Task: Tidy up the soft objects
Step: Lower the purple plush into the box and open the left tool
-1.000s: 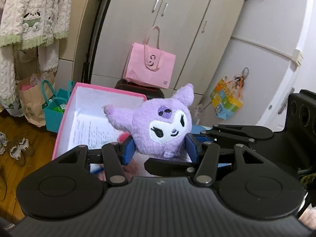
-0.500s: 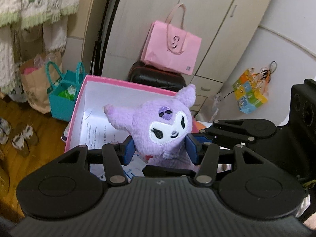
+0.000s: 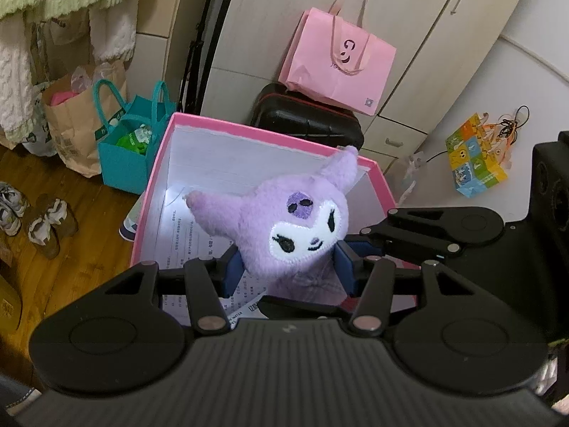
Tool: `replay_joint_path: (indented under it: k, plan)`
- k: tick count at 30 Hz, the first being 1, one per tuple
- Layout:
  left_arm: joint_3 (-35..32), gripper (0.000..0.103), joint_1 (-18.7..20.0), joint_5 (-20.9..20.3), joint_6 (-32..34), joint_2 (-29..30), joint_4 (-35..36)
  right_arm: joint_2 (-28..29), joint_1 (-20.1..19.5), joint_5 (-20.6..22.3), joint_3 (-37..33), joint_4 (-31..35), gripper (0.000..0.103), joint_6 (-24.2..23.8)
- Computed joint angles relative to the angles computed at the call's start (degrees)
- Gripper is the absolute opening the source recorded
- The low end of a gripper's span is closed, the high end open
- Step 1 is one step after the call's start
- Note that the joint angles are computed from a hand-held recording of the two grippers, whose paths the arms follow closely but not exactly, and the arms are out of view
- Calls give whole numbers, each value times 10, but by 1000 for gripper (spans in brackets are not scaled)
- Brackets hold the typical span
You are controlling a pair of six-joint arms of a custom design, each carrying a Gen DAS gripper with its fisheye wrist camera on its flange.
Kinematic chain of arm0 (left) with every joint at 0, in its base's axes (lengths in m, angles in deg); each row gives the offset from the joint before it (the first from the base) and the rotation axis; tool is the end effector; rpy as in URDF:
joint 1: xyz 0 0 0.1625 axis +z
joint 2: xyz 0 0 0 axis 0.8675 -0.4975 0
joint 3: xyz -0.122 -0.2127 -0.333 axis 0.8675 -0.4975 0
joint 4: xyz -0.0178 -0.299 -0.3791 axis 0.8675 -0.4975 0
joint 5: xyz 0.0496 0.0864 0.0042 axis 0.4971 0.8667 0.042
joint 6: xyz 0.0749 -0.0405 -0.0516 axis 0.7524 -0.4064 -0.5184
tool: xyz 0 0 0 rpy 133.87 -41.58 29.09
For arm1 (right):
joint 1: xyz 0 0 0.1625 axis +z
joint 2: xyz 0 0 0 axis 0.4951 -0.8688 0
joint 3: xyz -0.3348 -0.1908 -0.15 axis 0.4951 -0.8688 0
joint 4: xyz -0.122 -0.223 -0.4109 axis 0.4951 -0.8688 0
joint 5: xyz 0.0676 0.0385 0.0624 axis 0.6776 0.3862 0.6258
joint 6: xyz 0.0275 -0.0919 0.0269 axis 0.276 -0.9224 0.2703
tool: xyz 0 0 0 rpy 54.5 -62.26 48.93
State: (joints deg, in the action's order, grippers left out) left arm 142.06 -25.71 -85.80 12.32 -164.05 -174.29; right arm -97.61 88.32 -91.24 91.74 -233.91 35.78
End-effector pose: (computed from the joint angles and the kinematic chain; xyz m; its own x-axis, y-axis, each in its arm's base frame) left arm -0.1909 -0.3627 0.2441 -0.8958 0.2443 -0.3713 0.4118 0.7704 -0.4866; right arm 0.3114 -0.3795 0.1270 -0.5750 -0.6692 0.4706 -0.8009 0.5779 -0.1568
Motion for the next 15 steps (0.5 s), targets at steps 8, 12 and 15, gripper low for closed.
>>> replay_joint_path:
  k: [8, 12, 15]
  plan:
    - [5, 55, -6, 22, -7, 15, -5, 19, 1, -27, -4, -11, 58, 3]
    - [17, 57, -41, 66, -14, -9, 23, 8, -4, -26, 4, -12, 59, 13]
    - [27, 61, -76, 105, -27, -41, 62, -11, -6, -29, 18, -18, 60, 16]
